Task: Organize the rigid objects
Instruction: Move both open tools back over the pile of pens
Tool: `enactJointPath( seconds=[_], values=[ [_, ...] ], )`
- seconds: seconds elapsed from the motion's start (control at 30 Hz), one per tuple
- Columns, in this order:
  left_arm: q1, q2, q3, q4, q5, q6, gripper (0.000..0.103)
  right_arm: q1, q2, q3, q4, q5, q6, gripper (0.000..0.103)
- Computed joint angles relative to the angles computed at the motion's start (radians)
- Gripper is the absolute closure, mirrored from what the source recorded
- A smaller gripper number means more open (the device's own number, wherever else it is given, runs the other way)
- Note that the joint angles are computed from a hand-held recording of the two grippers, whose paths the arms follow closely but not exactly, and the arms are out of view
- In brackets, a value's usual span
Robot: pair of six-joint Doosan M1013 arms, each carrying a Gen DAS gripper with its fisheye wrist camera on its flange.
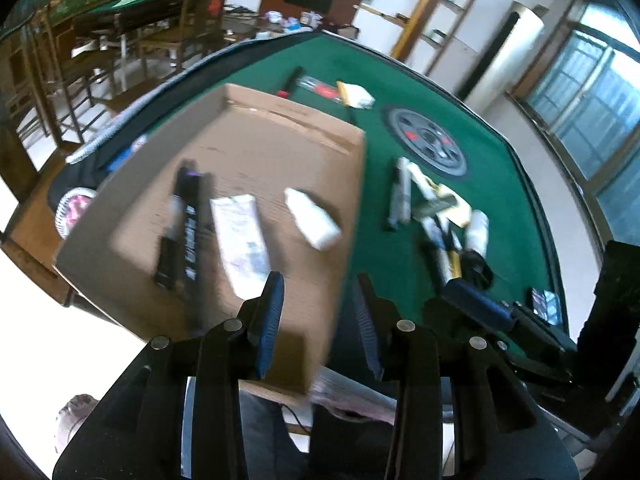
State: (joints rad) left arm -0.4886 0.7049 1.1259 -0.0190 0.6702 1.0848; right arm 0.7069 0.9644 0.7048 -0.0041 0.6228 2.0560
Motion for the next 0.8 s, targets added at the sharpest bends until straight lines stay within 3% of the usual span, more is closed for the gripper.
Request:
enactJointPath(
  seconds=[0.17, 0.37, 0.73, 0.8],
  values=[
    [-0.028, 0.011, -0.018, -0.035, 0.025, 0.049, 0.068, -0.013, -0.085, 0.167, -0.022, -0.086, 0.068, 0.060],
    [-0.048, 0.040, -0.064, -0.065, 0.086, 0.104, 0.068, -0.023, -0.127, 0.258, -0.061, -0.115, 0.147, 0.060],
    [-0.041, 0.104, -0.151, -0.242, 0.195, 0.207, 0.068, -0.043, -0.143, 0.300, -0.122, -0.081, 0.276, 0.062],
    [-0.043, 0.109, -0.159, -0.246, 0.198, 0.211, 0.060, -0.041, -0.145, 0.301, -0.178, -0.064, 0.324, 0.062]
  ],
)
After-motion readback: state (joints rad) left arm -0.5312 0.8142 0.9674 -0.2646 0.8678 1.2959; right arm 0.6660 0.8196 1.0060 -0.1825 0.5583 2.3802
